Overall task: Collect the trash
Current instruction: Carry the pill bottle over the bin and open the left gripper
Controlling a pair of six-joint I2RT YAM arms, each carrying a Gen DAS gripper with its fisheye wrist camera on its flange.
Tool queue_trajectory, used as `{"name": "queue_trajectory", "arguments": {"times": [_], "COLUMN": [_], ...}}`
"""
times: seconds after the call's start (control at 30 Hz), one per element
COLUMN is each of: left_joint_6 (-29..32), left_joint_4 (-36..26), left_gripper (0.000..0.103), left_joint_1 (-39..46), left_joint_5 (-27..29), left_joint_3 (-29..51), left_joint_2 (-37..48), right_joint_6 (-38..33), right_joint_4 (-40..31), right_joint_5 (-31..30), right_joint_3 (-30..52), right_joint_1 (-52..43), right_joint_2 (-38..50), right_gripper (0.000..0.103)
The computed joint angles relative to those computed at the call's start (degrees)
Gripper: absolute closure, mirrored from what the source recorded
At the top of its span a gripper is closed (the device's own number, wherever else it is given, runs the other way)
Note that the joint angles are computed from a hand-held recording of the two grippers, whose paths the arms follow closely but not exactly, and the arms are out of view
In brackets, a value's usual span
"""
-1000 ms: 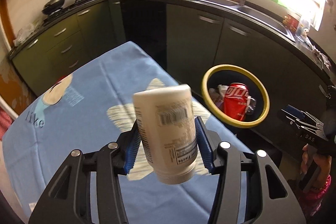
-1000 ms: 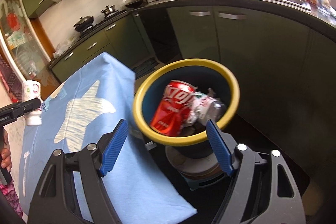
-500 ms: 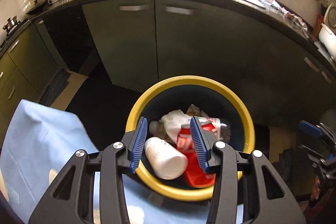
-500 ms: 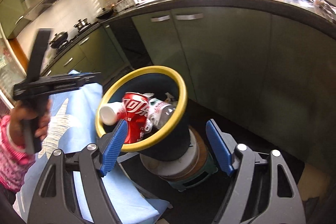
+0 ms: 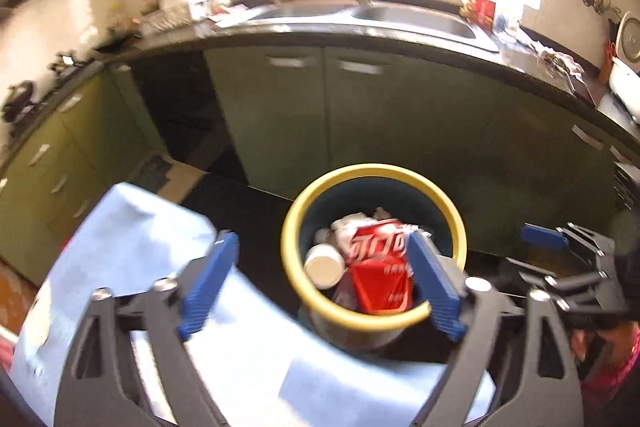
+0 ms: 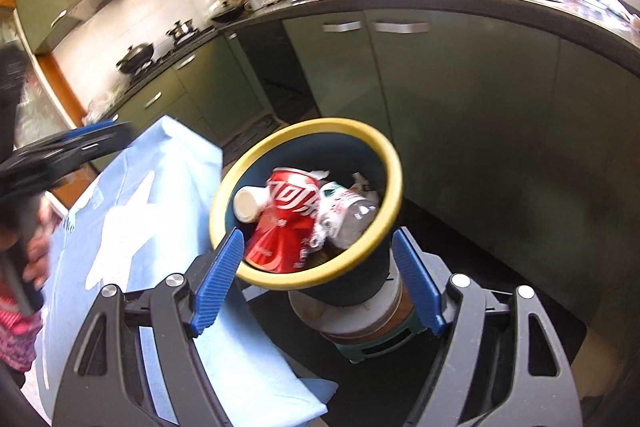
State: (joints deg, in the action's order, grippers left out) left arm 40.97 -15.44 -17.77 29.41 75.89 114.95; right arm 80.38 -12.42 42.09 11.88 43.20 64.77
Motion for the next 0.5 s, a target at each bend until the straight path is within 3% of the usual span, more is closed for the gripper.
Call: {"name": "queue_trajectory", "arguments": {"times": [0.13, 0.33, 0.5], "left_joint_6": [2.9, 8.1, 11.9], "left_joint_4": [0.5, 3.0, 1.7], "left_gripper": [0.005, 0.005, 0.005], "left_joint_1": [7.9, 24.8, 40.2], "left_joint_5": [3.5, 10.4, 15.1], "left_joint_3": [-9.5, -21.6, -23.3], "left_joint_2": [-8.9, -19.3, -20.7], "right_joint_6": [0.0, 4.1, 5.2], "right_joint_4": [-0.9, -8.6, -12.5], "right_joint_5": [0.6, 4.2, 6.1], "right_joint_3": [3.6, 12.1, 19.3], "right_joint_1": [2.8, 10.1, 15.5], "right_joint_2": [3.6, 9.9, 15.1], "right_gripper": [0.025, 0.013, 0.007]}}
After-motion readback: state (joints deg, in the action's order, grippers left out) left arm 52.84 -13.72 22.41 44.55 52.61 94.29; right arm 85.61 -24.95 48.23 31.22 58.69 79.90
